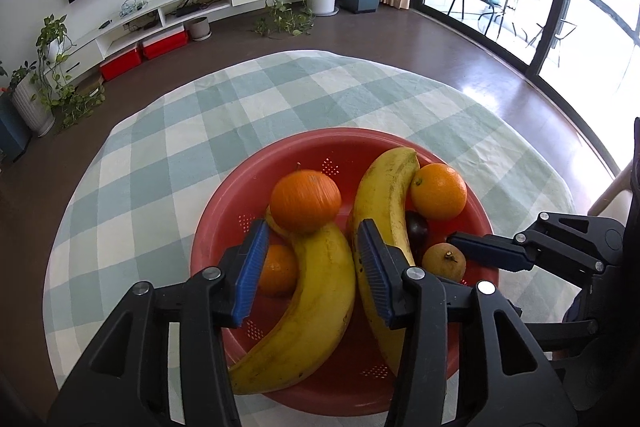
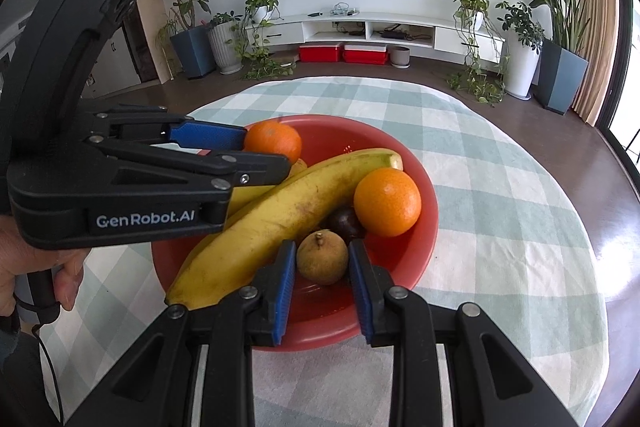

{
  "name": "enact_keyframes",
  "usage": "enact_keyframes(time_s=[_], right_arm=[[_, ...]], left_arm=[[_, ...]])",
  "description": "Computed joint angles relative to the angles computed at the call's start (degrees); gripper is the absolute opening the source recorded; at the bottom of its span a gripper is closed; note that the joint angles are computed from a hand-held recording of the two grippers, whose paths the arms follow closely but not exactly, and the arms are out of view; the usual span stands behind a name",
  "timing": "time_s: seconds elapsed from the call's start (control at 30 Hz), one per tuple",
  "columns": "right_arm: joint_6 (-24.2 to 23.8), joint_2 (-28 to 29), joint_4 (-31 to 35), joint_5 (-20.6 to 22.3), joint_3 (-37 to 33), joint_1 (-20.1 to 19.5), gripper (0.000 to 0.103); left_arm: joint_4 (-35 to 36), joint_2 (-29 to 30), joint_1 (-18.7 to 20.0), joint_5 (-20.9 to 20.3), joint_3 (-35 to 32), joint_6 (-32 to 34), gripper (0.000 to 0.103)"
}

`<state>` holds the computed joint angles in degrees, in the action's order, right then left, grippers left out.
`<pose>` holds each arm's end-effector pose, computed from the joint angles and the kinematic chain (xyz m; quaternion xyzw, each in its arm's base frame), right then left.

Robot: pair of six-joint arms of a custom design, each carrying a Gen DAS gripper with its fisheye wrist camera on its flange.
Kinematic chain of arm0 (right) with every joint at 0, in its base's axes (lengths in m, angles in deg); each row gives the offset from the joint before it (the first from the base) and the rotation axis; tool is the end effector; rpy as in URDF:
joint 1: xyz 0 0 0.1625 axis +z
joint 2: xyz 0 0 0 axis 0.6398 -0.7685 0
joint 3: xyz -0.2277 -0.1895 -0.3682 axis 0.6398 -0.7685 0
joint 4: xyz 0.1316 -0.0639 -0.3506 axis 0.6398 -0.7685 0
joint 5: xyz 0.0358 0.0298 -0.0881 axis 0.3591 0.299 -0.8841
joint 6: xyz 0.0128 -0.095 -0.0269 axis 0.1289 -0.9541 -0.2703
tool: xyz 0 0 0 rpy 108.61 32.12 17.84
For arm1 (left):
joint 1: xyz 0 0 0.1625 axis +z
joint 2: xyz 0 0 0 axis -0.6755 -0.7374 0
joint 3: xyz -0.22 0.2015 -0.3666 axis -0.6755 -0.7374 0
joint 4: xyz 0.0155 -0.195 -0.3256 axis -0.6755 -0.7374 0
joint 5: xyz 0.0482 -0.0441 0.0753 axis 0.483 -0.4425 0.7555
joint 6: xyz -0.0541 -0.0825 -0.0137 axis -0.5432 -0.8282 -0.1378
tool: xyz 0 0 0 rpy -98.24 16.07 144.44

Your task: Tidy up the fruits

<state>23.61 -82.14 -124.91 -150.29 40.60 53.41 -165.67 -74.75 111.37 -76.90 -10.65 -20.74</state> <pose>0.1315 -0.7201 0.1182 0.1937 -0.8731 0.3370 0.2942 -0.1501 -0.8762 0.1389 0.4197 0.8621 -0.1573 0.2364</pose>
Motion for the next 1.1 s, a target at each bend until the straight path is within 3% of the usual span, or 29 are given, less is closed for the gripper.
enact_keyframes(time_s=[0.13, 0.23, 0.37, 0.47, 0.5, 0.57, 0.67, 0.87, 1.0, 1.1], right_arm=[[-0.2, 0.0, -0.6, 0.1, 0.4, 0.1, 0.032], [-0.9, 0.1, -1.7, -0.2, 0.7, 0.2, 0.035], [-1.8, 0.0, -5.7, -0.1, 2.2, 0.3, 0.055], [-1.6, -0.5, -9.6, 0.6, 4.1, 0.3, 0.069], [-1.7, -0.7, -11.0, 0.7, 4.7, 0.4, 0.070], [-2.6, -0.8, -15.2, 0.8, 6.2, 0.8, 0.073], [-4.1, -1.1, -24.6, 2.2, 10.0, 1.3, 0.086], [-7.2, -0.3, -46.6, 3.8, 18.3, 2.9, 0.102], [-10.1, 0.4, -58.2, 5.4, 22.3, 4.9, 0.103], [-11.9, 0.7, -62.7, 5.2, 24.1, 6.8, 0.103]], left_arm=[[-2.4, -1.3, 0.0, -0.6, 2.5, 0.4, 0.052], [-6.3, -3.2, -0.2, -0.6, 6.3, 1.3, 0.062], [-12.5, -6.9, -0.4, -0.9, 13.4, 1.2, 0.076], [-20.0, -10.7, -0.9, -0.8, 21.5, 1.1, 0.080], [-23.4, -12.0, -1.1, -0.5, 24.6, 1.6, 0.082], [-30.9, -14.6, -1.7, -0.2, 31.0, 2.9, 0.099], [-42.2, -18.6, -2.7, -0.2, 40.5, 2.9, 0.100], [-70.6, -22.0, -5.8, 4.9, 55.7, 4.8, 0.103], [-75.4, -24.1, -7.3, 8.2, 60.7, 4.3, 0.103], [-63.8, -28.8, -7.4, 8.8, 62.5, -5.6, 0.103]])
